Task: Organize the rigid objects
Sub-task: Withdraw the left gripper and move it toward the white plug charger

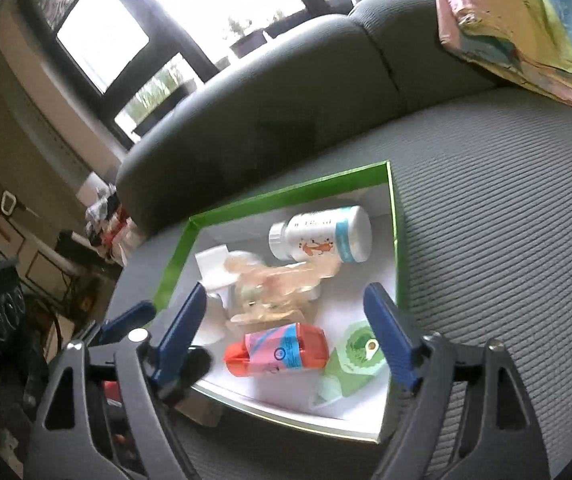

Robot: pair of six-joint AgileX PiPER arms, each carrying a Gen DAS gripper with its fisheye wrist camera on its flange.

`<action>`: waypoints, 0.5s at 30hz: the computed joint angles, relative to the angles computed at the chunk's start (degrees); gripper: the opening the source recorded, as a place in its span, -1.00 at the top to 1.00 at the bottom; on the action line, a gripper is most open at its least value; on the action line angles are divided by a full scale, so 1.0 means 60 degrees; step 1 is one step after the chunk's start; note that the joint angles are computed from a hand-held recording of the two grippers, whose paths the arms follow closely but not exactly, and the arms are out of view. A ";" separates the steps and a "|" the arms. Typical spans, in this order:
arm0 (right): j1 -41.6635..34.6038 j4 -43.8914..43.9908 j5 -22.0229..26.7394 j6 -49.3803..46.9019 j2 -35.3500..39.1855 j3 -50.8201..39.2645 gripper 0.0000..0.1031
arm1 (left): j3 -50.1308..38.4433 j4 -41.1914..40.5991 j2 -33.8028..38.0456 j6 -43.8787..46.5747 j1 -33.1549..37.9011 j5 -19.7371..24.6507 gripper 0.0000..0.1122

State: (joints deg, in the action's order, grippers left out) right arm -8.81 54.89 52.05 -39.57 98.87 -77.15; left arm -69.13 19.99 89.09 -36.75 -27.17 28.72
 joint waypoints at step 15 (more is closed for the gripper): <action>0.0063 -0.0046 0.0627 -0.0908 -0.1201 0.1065 -0.70 | 0.3278 0.0690 -0.3798 -0.2439 0.0711 -0.0163 -0.74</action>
State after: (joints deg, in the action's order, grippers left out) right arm -8.43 54.61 55.81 -45.02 91.67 -70.76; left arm -49.46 24.13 66.30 -51.38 -22.90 27.74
